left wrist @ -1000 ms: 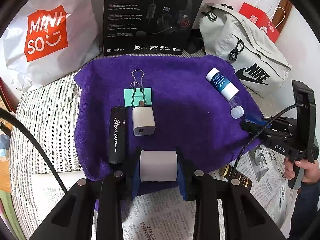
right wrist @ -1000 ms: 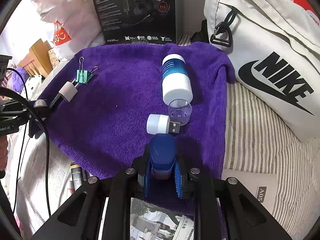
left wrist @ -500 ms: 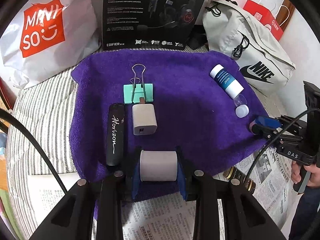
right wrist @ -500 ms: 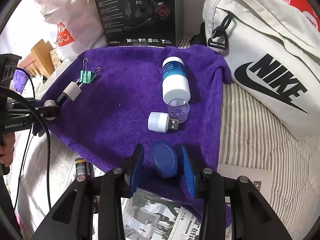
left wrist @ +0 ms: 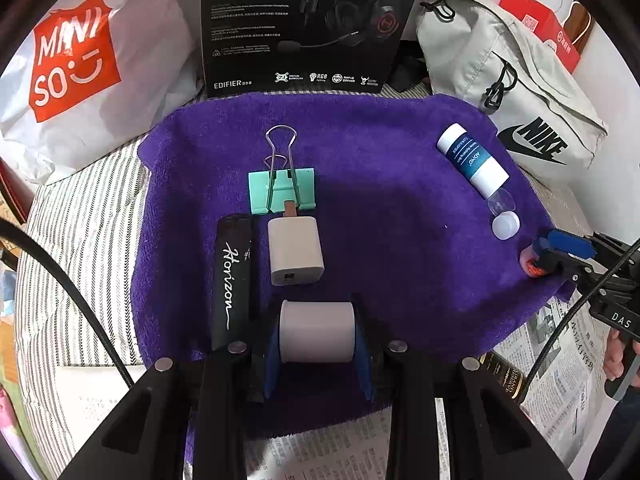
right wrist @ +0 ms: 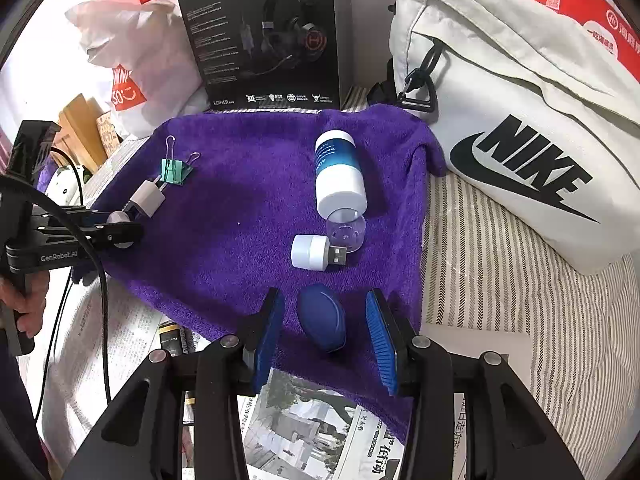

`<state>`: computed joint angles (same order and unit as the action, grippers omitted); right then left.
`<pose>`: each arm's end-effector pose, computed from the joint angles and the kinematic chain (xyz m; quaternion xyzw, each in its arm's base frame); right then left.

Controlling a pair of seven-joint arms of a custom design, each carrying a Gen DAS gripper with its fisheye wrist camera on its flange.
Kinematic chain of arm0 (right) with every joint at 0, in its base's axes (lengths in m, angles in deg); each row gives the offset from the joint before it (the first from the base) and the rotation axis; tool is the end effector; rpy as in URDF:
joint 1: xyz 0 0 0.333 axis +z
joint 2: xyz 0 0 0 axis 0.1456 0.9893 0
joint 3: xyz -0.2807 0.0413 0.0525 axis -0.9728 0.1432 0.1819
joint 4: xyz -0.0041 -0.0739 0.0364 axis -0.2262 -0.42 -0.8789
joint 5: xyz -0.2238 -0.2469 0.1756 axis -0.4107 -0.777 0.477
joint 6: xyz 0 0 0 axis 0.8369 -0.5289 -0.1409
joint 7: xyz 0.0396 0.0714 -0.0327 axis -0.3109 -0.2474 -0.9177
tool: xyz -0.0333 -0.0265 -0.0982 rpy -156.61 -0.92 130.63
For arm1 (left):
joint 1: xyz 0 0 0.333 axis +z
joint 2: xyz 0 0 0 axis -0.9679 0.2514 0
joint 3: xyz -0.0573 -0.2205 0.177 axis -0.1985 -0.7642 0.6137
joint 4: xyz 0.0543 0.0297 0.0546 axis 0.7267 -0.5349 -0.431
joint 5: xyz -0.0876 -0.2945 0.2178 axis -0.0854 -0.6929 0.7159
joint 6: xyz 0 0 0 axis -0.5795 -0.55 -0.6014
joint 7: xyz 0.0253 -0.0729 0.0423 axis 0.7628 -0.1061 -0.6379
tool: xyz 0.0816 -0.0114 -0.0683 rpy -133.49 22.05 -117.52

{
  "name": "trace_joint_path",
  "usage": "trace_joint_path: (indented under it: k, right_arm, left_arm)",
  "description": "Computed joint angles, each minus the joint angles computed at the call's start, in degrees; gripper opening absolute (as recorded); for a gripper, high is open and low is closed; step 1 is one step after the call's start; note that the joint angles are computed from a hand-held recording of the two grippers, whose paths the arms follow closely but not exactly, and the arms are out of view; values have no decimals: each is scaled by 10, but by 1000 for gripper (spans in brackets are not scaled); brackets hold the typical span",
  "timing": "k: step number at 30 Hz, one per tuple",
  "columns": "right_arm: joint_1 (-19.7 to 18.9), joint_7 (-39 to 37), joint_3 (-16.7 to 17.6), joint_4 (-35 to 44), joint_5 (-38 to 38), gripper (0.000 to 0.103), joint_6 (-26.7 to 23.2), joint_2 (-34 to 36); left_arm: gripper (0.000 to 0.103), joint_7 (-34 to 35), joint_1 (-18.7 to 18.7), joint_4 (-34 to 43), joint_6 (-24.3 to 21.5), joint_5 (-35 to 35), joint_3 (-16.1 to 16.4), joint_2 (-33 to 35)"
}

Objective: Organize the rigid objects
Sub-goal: 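Carry the roll with the left tool while the right tool sets the jar down, then lower the white roll onto the towel beside the Horizon case and open the left tool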

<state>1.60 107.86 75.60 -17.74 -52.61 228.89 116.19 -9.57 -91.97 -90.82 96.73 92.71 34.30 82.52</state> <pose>0.7147 0.0333 0.3303 -0.8443 0.4416 -0.0986 0.2871 0.6508 -0.1887 0.3112 -0.7255 0.6383 -0.2133 0.1438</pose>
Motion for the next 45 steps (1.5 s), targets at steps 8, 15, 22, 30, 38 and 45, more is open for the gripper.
trace_joint_path:
  k: [8, 15, 22, 30, 38, 45]
  right_arm:
    - [4, 10, -2, 4, -7, 43, -5, 5]
    - [11, 21, -8, 26, -28, 47, -31, 16]
    - [1, 8, 0, 19, -18, 48, -23, 14]
    - [-4, 2, 4, 17, -1, 50, -25, 13]
    - [-3, 0, 2, 16, 9, 53, -30, 11]
    - [2, 1, 0, 16, 9, 60, -26, 13]
  left_arm:
    - [29, -3, -4, 13, -11, 8, 3, 8]
    - [30, 8, -11, 42, -56, 31, 5, 18]
    - [30, -4, -13, 37, -55, 50, 7, 15]
    - [30, -27, -23, 41, -61, 76, 16, 18]
    - [30, -28, -14, 44, -69, 76, 5, 18]
    - [30, -26, -14, 52, -76, 78, 4, 22]
